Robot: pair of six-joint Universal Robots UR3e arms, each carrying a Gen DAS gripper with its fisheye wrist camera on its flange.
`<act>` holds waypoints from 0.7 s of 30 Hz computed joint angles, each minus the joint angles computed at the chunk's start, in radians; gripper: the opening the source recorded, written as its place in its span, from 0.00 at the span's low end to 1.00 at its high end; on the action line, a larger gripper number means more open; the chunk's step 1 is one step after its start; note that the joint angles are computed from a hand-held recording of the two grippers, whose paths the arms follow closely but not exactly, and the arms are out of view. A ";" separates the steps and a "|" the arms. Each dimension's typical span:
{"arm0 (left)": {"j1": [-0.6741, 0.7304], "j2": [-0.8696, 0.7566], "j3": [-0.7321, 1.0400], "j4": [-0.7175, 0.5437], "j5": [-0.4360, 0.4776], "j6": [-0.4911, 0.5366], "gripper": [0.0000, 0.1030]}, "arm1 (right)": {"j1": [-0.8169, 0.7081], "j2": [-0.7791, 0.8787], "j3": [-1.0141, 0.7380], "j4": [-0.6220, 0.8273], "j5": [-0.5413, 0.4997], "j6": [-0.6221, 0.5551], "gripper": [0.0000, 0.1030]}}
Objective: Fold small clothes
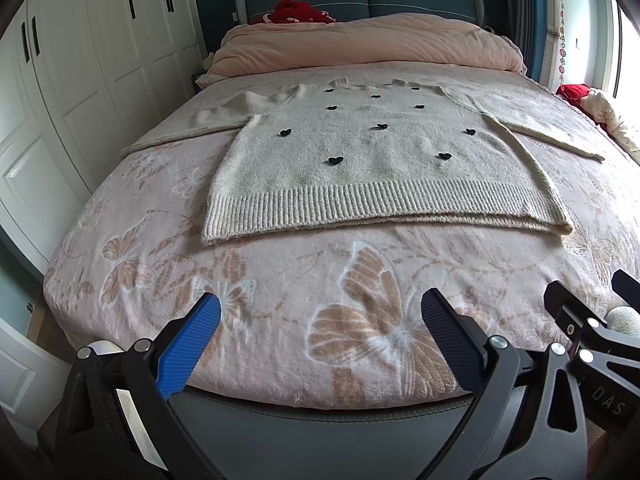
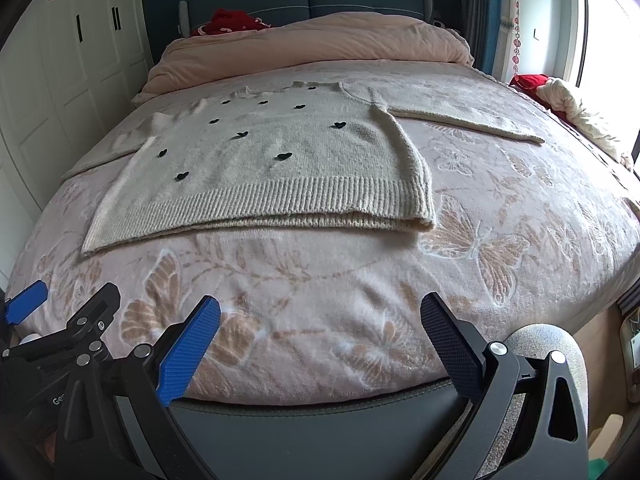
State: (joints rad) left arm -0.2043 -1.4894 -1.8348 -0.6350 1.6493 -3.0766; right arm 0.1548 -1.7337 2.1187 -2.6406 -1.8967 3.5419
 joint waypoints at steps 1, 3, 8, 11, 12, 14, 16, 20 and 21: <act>0.001 -0.001 0.000 0.000 -0.001 0.001 0.95 | 0.000 0.001 0.000 0.000 0.000 0.000 0.95; 0.002 -0.001 0.000 -0.002 -0.001 -0.001 0.95 | -0.002 -0.001 0.006 -0.006 0.004 -0.003 0.95; 0.005 -0.004 0.001 -0.003 -0.001 -0.002 0.95 | 0.004 0.010 0.007 -0.015 0.002 0.000 0.95; 0.005 -0.003 0.001 -0.002 -0.001 -0.001 0.95 | 0.002 0.010 0.006 -0.012 0.004 0.001 0.95; 0.006 -0.003 0.000 -0.001 -0.002 -0.001 0.95 | 0.004 0.011 0.005 -0.012 0.003 0.002 0.95; 0.006 -0.004 -0.001 0.000 0.000 -0.001 0.95 | 0.007 0.014 0.002 -0.010 0.000 0.004 0.95; 0.005 -0.003 -0.002 0.001 0.000 -0.001 0.95 | 0.006 0.014 0.001 -0.009 0.001 0.004 0.95; 0.005 -0.003 -0.002 0.001 0.000 -0.001 0.95 | 0.006 0.013 0.005 -0.012 0.002 0.004 0.95; 0.005 -0.004 -0.004 0.003 0.001 -0.001 0.95 | 0.006 0.014 0.002 -0.010 0.000 0.003 0.95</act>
State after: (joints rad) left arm -0.1997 -1.4931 -1.8385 -0.6317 1.6505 -3.0781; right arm 0.1608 -1.7198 2.1211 -2.6509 -1.8963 3.5447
